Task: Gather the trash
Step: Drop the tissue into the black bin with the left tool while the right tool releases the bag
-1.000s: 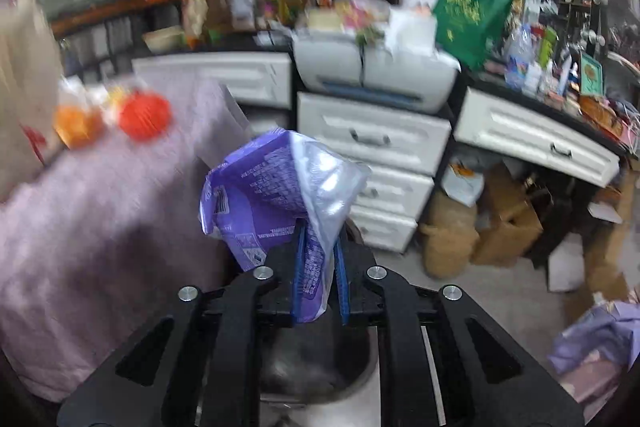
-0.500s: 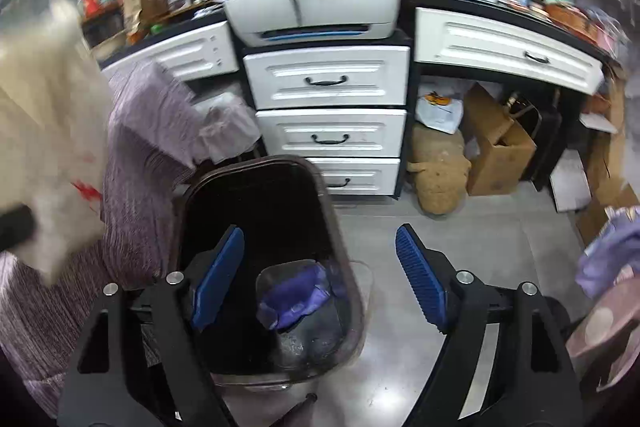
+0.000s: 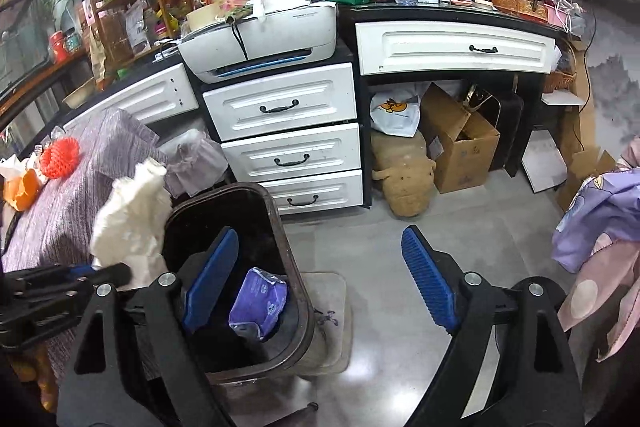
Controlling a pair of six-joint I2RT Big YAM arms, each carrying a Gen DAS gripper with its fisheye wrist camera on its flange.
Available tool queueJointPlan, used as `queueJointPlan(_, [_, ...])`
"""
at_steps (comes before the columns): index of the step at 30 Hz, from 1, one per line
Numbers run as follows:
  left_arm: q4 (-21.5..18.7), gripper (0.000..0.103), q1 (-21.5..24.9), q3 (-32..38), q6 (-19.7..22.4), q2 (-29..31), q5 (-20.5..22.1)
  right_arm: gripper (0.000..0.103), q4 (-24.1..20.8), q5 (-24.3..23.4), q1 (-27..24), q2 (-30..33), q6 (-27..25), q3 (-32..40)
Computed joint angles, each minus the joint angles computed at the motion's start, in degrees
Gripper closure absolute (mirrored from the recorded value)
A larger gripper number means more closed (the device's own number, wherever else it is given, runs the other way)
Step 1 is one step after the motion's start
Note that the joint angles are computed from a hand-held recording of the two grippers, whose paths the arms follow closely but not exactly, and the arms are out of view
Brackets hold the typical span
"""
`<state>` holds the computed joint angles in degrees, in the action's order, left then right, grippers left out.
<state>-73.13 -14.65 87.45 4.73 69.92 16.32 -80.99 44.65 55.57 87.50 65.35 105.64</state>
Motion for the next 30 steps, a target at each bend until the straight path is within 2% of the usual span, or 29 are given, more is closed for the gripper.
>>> queueJointPlan(3, [-1.6,0.081,-0.7,0.4,0.1,0.9,-1.1,0.020,0.3,0.0,0.1,-0.1,0.1,0.0])
queueJointPlan(5, [-2.6,0.072,-0.9,0.5,0.1,1.3,-1.4,0.020,0.1,0.0,0.2,-0.1,0.4,0.2])
queueJointPlan(9, [-2.6,0.035,-1.0,-0.5,0.1,1.0,-1.6,0.019,-0.5,0.3,0.4,0.2,0.6,0.7])
queueJointPlan(10, [-2.1,0.031,-1.0,-1.0,0.1,0.9,-1.5,0.018,-0.6,0.4,0.4,0.2,0.6,0.8])
queueJointPlan(16, [-0.9,0.018,-1.4,-1.9,0.1,-1.0,-1.3,0.012,-0.5,0.8,0.5,0.0,1.2,0.6])
queueJointPlan(22, [1.1,0.013,-2.2,-3.2,2.0,-4.9,-4.2,0.010,-0.5,1.2,0.8,0.2,1.4,1.0])
queueJointPlan(30, [2.0,0.008,0.5,-2.7,2.9,-9.4,-2.1,0.009,0.3,2.9,1.6,0.5,0.3,2.7])
